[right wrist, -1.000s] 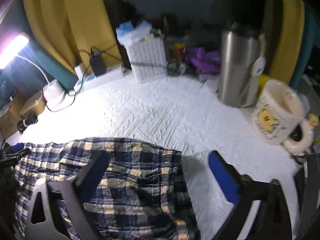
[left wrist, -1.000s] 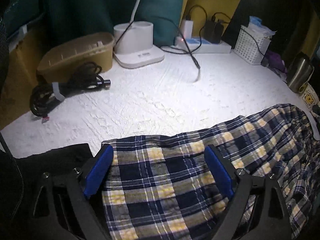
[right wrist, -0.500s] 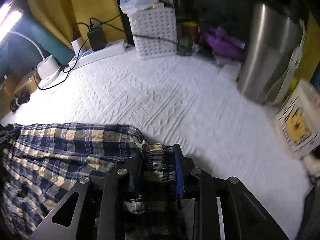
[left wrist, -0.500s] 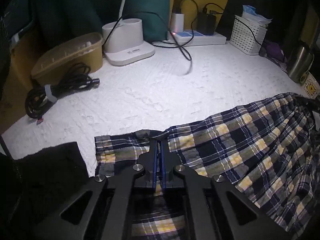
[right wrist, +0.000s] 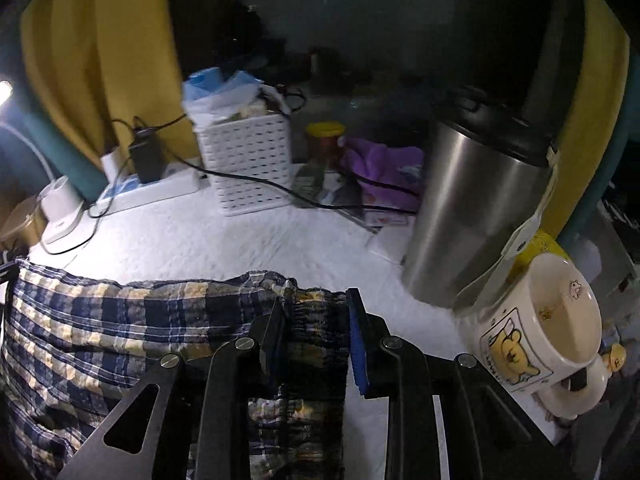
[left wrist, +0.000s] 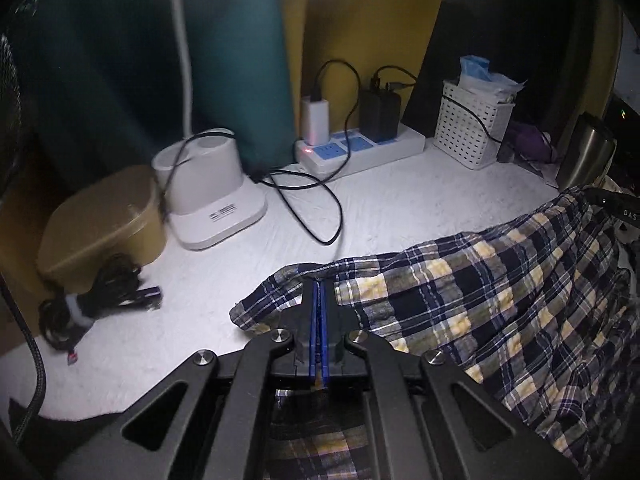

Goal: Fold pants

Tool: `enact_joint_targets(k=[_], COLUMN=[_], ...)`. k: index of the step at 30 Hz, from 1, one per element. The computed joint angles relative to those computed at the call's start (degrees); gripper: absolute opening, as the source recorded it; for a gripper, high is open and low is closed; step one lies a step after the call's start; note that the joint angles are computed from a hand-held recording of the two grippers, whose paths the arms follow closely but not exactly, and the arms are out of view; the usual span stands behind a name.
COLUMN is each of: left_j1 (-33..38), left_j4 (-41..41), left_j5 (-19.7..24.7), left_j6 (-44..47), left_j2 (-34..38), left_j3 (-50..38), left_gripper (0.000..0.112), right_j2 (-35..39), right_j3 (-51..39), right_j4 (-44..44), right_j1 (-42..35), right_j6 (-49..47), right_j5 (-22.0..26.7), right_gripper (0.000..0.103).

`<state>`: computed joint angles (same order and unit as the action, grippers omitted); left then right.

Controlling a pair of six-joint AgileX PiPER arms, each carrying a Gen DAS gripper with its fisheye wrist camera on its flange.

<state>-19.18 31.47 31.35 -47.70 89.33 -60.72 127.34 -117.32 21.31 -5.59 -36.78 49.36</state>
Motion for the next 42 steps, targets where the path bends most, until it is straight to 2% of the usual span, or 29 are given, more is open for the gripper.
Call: enact_joint_targets(k=[3, 7, 9, 12, 14, 15, 18, 20, 22, 28, 35, 42], left_j1=[0.1, -0.1, -0.3, 1.2, 2.2, 2.0, -0.4, -2.4, -4.0, -12.9, -21.2, -30.9], left_j4=[-2.4, -1.6, 1.5, 1.7, 1.0, 1.0, 3.0, 4.6, 6.3, 8.4, 10.0, 12.4], left_j5=[0.6, 1.8, 3.7, 5.6, 6.6, 8.5, 11.4, 12.9, 13.2, 18.3, 22.1, 27.0], left_j6=[1.3, -0.4, -4.3, -6.0, -6.3, -7.4, -10.7, -13.5, -16.6, -22.0, -28.3, -35.8], left_j2=[1.4, 5.3, 6.1, 5.4, 4.1, 3.7, 0.4, -1.9, -4.1, -8.0, -10.1, -11.8], left_j3=[0.5, 0.3, 0.4, 0.8, 1.5, 1.2, 2.7, 3.7, 5.2, 5.6, 6.4, 7.8], left_gripper=[0.0, 0.001, 0.001, 0.001, 0.001, 0.001, 0.008, 0.037, 0.044, 0.045, 0.045, 0.045], right_j2=[2.9, 5.5, 6.5, 6.7, 6.5, 5.9, 1.7, -1.6, -4.5, -13.2, -22.6, -30.0], right_j3=[-2.3, -3.6, -4.9, -5.6, -5.7, -5.1, 1.1, 5.6, 9.6, 21.8, 34.3, 45.9], right_j4=[-2.3, -6.0, -5.9, -8.1, -8.7, -8.3, -6.4, -5.1, -3.6, 0.7, 12.9, 20.4], right_j1=[0.2, 0.8, 0.4, 0.4, -0.1, -0.6, -1.9, -2.9, -3.8, -6.5, -12.3, -17.0], right_j6=[1.5, 4.0, 4.5, 6.2, 7.1, 6.8, 3.7, 0.8, -1.7, -8.7, -22.3, -33.0], right_j5=[1.6, 2.2, 3.2, 2.9, 2.5, 2.3, -1.5, -3.7, -5.4, -11.0, -11.9, -11.5], right_gripper=[0.027, 0.027, 0.028, 0.049, 0.067, 0.069, 0.071, 0.071, 0.072, 0.074, 0.074, 0.078])
